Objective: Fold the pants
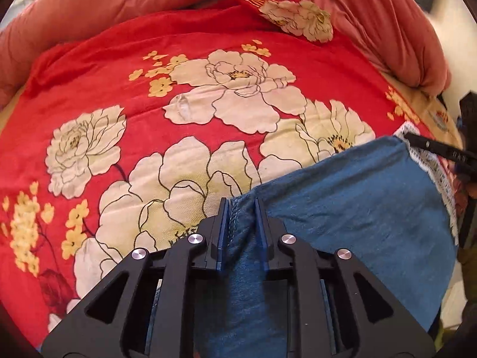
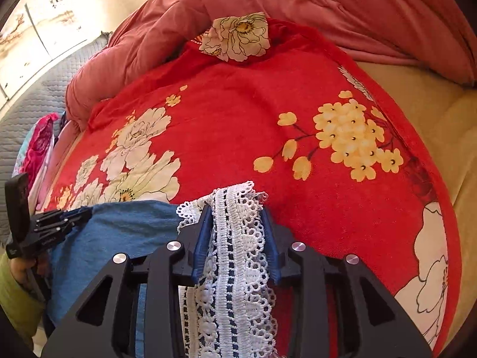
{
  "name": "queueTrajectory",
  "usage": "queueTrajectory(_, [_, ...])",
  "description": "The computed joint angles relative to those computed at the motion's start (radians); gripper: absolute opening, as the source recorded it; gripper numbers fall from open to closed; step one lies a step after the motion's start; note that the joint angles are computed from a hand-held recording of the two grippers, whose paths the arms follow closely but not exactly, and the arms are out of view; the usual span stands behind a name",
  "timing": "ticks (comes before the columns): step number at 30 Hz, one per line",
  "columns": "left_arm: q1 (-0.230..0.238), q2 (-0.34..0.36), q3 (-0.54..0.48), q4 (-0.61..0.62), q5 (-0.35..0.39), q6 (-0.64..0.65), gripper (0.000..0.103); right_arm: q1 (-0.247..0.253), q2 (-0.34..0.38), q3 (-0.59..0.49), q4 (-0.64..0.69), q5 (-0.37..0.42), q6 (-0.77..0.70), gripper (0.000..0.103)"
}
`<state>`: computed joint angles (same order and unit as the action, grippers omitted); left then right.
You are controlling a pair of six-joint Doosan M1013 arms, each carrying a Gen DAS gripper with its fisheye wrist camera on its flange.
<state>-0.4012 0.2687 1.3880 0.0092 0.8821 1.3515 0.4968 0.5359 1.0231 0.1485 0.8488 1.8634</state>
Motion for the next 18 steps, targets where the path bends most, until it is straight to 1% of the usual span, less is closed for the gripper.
queueTrajectory(3, [0.004,-0.003,0.006,0.002,-0.011,-0.011,0.019,0.001,0.006,-0.006,-0.003,0.011,-0.001,0.034])
queueTrajectory(4, [0.005,-0.008,0.01,0.007,-0.019,-0.024,0.024,0.0,0.006,-0.006,0.008,0.011,-0.007,0.035])
queueTrajectory(5, [0.003,-0.012,0.013,0.024,-0.022,-0.045,0.036,-0.004,0.008,-0.009,0.033,0.016,-0.029,0.039])
queueTrajectory(6, [0.002,-0.019,0.014,0.043,-0.015,-0.071,0.04,-0.005,0.009,-0.012,0.043,0.022,-0.039,0.039])
queueTrajectory(7, [0.001,-0.025,0.014,0.052,-0.009,-0.088,0.041,-0.007,0.012,-0.016,0.052,0.03,-0.045,0.039])
queueTrajectory(9, [-0.007,-0.053,0.028,0.088,-0.029,-0.137,0.042,-0.01,0.017,-0.026,0.071,0.047,-0.064,0.039])
queueTrajectory(10, [-0.014,-0.076,0.046,0.11,-0.05,-0.164,0.043,-0.01,0.019,-0.03,0.071,0.053,-0.071,0.034])
queueTrajectory(11, [-0.02,-0.093,0.06,0.122,-0.063,-0.183,0.046,-0.008,0.017,-0.031,0.074,0.055,-0.092,0.023])
queueTrajectory(12, [-0.025,-0.107,0.074,0.13,-0.072,-0.197,0.047,-0.004,0.012,-0.027,0.068,0.044,-0.104,0.02])
queueTrajectory(13, [-0.029,-0.117,0.086,0.136,-0.079,-0.205,0.047,0.001,0.002,-0.016,0.051,0.021,-0.111,0.019])
queueTrajectory(14, [-0.038,-0.129,0.101,0.164,-0.074,-0.225,0.047,0.008,-0.017,0.007,0.027,-0.024,-0.121,0.019])
queueTrajectory(15, [-0.046,-0.133,0.108,0.198,-0.052,-0.247,0.047,0.011,-0.027,0.02,0.009,-0.049,-0.113,0.019])
queueTrajectory(16, [-0.049,-0.131,0.111,0.213,-0.031,-0.257,0.047,0.011,-0.033,0.027,-0.011,-0.062,-0.087,0.019])
queueTrajectory(18, [-0.049,-0.118,0.114,0.222,0.038,-0.279,0.047,0.01,-0.026,0.021,-0.029,-0.05,-0.06,0.019])
